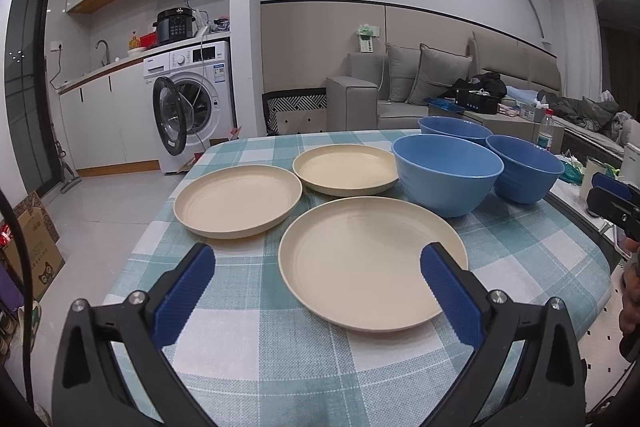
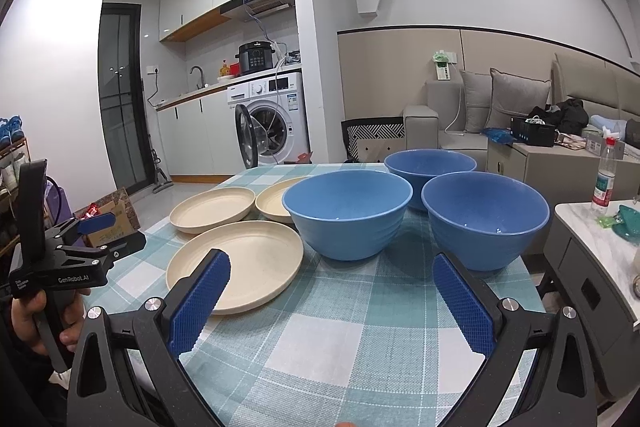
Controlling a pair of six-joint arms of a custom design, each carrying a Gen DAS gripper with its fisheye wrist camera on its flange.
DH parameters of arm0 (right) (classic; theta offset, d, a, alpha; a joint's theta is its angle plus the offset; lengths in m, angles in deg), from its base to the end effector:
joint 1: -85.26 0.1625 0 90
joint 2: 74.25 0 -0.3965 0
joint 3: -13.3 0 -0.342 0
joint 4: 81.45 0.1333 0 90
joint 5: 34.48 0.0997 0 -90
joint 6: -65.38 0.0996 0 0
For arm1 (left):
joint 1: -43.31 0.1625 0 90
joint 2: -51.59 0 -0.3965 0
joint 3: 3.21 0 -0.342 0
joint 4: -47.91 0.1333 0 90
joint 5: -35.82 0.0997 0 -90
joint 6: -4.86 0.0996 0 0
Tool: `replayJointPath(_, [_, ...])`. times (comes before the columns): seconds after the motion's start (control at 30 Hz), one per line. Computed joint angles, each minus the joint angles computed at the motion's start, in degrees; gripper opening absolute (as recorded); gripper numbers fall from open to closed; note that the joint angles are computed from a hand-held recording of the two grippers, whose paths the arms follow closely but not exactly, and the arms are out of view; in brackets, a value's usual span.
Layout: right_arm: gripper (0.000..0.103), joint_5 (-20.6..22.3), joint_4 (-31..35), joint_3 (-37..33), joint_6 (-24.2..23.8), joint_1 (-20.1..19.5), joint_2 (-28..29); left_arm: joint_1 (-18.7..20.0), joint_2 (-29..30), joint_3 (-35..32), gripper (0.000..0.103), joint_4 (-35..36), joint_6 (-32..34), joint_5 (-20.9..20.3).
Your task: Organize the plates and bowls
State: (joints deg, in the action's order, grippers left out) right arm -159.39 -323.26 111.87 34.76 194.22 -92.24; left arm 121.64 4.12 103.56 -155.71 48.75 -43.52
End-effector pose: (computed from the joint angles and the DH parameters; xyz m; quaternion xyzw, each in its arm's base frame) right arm 0.2484 -0.4883 0.0157 0.1666 -0.7773 0.5279 0.2990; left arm 0.0312 -0.5990 0.1845 0.3754 0.8035 -0.4137 0.2055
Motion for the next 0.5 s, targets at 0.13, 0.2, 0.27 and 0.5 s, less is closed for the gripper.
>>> replayJointPath(0.13, [0.103,-0.18,0.29,0.01,-0.27,-0.02,-0.05,0.08,0.03,-0.07,0.103,-0.15,0.23,-0.34])
replayJointPath(0.2, [0.103,-0.29,0.57,0.02,-0.23,-0.06,-0.11,0.18,-0.04,-0.26,0.103,0.25,0.10,-0.62])
replayJointPath(0.27, [0.103,-0.31,0.89,-0.11,-0.19,-0.11,-0.12,0.25,-0.04,-0.56,0.103,0.62,0.08,-0.97])
replayJointPath(0.5, [0.103,0.03,2.74,-0.12,-0.83,-0.37,-0.61,-0.01,0.66,-2.41,0.103,1.33,0.50,-0.18])
